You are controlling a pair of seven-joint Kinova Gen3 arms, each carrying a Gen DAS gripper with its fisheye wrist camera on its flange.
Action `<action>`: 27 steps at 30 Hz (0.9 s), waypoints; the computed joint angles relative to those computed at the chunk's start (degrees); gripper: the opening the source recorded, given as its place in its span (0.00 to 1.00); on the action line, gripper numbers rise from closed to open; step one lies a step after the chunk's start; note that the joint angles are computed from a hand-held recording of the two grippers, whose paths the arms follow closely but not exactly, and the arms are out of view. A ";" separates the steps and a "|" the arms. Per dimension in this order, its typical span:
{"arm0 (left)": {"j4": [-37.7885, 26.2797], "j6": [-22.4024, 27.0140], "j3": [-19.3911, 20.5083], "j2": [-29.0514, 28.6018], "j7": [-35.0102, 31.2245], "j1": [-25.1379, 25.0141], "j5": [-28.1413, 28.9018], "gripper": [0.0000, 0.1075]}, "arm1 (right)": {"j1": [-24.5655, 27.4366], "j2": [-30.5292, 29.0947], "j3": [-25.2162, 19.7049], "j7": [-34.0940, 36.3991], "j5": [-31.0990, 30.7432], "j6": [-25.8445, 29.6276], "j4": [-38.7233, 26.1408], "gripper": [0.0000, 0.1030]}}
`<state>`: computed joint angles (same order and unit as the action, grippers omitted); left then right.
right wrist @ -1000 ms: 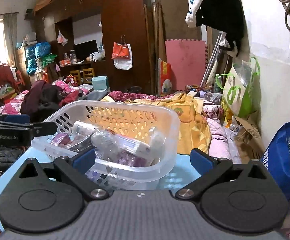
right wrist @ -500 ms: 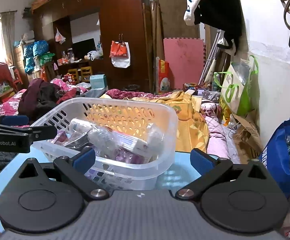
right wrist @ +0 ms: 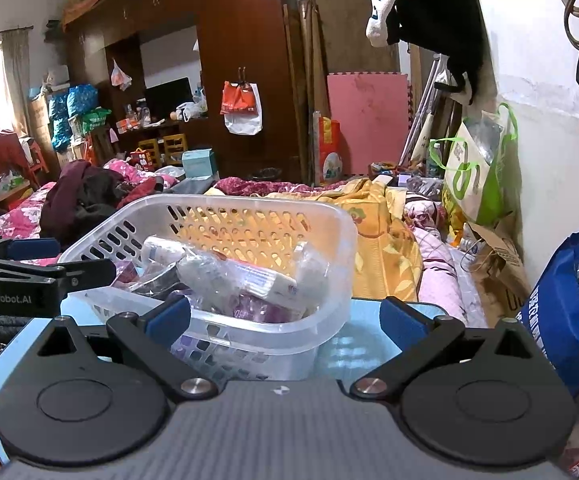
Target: Organize objects
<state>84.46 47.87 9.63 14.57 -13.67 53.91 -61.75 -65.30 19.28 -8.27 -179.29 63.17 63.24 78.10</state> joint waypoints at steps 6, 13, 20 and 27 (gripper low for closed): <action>0.25 -0.45 0.00 -0.11 -0.16 -0.26 0.47 0.96 | 0.15 -0.03 0.02 -0.38 -0.13 -0.55 0.32 1.00; 0.76 -0.75 0.06 -0.34 0.27 -0.19 0.04 0.96 | 0.16 -0.10 -0.05 -1.12 0.16 -0.93 0.77 1.00; 0.93 -1.13 0.20 -0.36 -0.03 -0.57 0.55 0.96 | 0.10 -0.05 -0.14 -1.08 0.13 -0.87 0.76 1.00; 1.13 -1.39 0.12 -0.42 0.11 -0.56 0.34 0.96 | 0.16 -0.02 -0.13 -0.94 0.23 -1.27 0.84 1.00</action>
<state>85.59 46.49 9.75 14.16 -13.56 53.35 -61.41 -65.14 19.26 -8.40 -180.23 63.39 61.97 78.93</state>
